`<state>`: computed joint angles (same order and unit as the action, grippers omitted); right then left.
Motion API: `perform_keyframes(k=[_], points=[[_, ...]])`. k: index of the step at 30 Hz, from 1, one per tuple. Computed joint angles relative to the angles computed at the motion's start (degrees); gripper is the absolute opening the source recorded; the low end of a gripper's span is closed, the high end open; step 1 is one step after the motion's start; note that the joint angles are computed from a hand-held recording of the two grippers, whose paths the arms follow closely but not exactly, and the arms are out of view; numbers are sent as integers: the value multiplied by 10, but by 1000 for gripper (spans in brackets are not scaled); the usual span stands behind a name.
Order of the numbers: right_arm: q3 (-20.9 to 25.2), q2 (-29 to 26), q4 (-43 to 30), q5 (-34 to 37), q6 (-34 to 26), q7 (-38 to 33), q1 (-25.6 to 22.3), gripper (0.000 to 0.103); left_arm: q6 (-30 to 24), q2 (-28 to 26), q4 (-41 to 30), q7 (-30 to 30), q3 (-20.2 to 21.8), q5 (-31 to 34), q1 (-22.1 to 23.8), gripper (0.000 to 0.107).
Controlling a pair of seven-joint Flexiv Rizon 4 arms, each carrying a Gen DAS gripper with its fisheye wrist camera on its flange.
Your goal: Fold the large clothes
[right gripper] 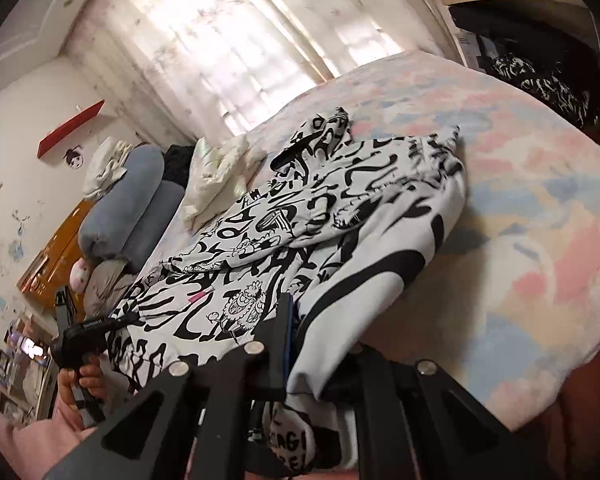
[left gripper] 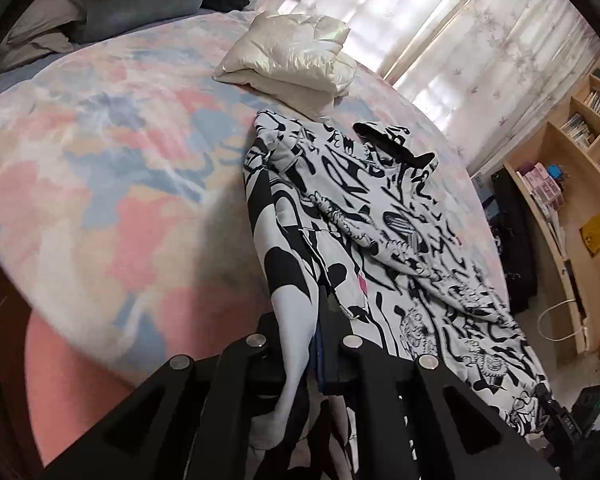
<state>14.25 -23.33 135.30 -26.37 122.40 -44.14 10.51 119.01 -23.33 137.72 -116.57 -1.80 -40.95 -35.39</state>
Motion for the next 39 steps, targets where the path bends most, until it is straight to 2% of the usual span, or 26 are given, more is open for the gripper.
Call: perform_keyframes(k=[2,3,5,6,8,12,14,16,18,19,20,21,22,23,24,25,26,27,29,32,34,36,39], points=[[-12,12,7,-57,4,54,-14,8,-8,28,23,-27,-16,35,29,5],[-38,16,12,-73,14,79,1,9,-11,36,29,-40,-21,54,43,5],[-116,12,13,-153,52,180,28,9,-22,46,36,-83,-45,123,100,6],[-134,2,5,-172,69,208,32,9,-18,45,37,-107,-58,164,131,6],[-140,-27,-20,-185,93,255,22,9,-27,38,20,-121,-56,198,153,6],[-127,-82,-91,-218,115,331,-10,9,-43,6,-36,-152,-90,292,242,8],[-71,-110,-139,-217,84,330,-53,10,-57,-12,-74,-151,-98,314,268,10],[11,-146,-208,-217,13,315,-111,10,-87,-36,-135,-129,-102,329,291,12],[64,-195,-292,-317,-52,384,-170,13,-120,-67,-200,-102,-97,323,294,18],[110,-229,-339,-340,-98,389,-199,14,-134,-87,-238,-85,-91,318,295,29],[157,-265,-386,-333,-149,368,-218,15,-143,-104,-268,-70,-81,311,289,38],[203,-304,-432,-302,-201,338,-228,19,-150,-122,-301,-60,-53,294,268,43],[250,-344,-479,-276,-249,294,-234,32,-154,-146,-339,-46,-35,271,256,57],[297,-383,-525,-212,-294,213,-233,42,-155,-163,-363,-46,-35,269,261,66],[343,-419,-570,-157,-326,154,-229,59,-151,-181,-388,-45,-31,256,261,67],[373,-449,-608,-138,-349,127,-224,64,-153,-193,-404,-41,-29,247,262,67],[384,-471,-639,-145,-363,123,-215,65,-164,-207,-424,-32,-38,243,273,67],[377,-477,-661,-149,-375,117,-203,65,-183,-219,-443,-24,-33,239,272,67],[336,-474,-703,-138,-414,74,-168,65,-242,-243,-487,-7,26,223,234,67],[295,-478,-751,-136,-486,13,-135,65,-340,-283,-556,24,85,247,205,67],[276,-486,-777,-140,-532,-19,-120,65,-397,-311,-600,56,80,272,216,67],[272,-500,-809,-112,-577,-76,-107,65,-433,-329,-629,69,75,288,222,67],[293,-528,-852,-90,-621,-129,-100,65,-473,-357,-670,83,72,309,229,67]])
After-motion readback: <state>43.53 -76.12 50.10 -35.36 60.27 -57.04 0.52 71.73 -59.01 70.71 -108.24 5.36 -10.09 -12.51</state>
